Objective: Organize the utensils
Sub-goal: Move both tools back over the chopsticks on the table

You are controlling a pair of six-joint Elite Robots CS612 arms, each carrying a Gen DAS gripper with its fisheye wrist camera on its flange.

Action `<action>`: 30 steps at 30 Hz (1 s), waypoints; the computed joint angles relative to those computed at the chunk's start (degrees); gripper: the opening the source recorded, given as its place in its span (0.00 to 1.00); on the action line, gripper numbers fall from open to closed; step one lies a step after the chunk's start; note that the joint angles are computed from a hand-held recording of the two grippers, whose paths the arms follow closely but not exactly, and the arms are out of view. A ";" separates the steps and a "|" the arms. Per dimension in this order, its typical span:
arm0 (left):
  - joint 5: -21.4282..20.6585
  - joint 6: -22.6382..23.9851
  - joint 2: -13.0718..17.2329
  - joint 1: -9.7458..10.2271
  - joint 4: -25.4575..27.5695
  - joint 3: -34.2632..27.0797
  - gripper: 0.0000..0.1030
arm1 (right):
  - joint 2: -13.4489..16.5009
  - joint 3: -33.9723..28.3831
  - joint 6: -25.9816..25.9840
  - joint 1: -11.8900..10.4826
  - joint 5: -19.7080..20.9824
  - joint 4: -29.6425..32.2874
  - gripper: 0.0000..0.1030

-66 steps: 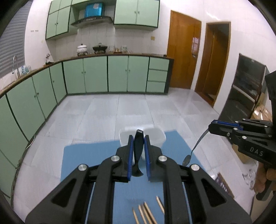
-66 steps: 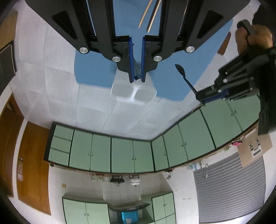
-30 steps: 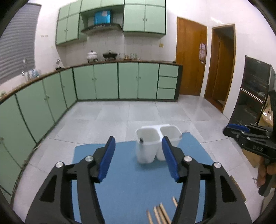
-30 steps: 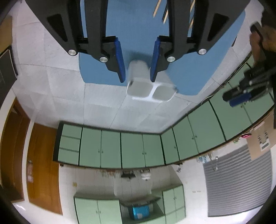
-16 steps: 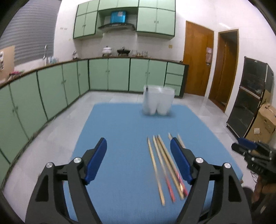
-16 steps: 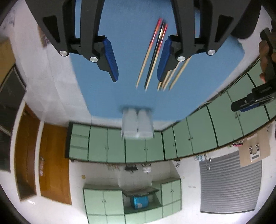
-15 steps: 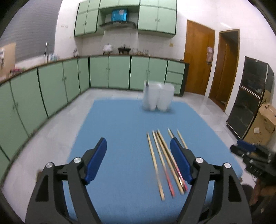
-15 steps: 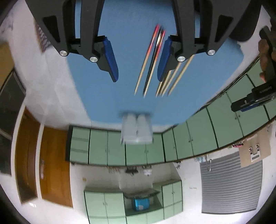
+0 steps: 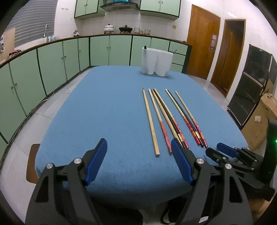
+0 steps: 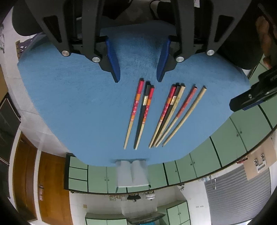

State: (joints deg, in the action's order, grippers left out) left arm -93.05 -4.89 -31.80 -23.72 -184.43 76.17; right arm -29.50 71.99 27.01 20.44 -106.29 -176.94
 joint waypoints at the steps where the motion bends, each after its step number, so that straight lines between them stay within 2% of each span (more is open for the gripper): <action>1: 0.23 0.00 -0.03 -0.14 -0.29 0.37 0.72 | 0.07 0.00 -0.09 -0.02 -0.23 0.15 0.38; 9: 0.64 0.15 0.43 -0.50 1.21 -0.35 0.72 | 0.28 0.17 -0.77 -0.11 -1.00 -0.15 0.27; 19: 1.85 1.38 2.18 -1.21 4.41 -2.39 0.71 | 0.43 0.09 -0.35 -0.66 -1.13 -0.49 0.26; 26: 2.91 0.81 3.10 -1.39 6.49 -4.09 0.64 | 1.07 -0.72 -1.67 -0.66 -1.31 -0.98 0.26; 30: 3.85 0.91 3.39 -1.58 6.89 -4.39 0.64 | 0.99 -0.65 -1.11 -0.84 -1.78 -0.81 0.26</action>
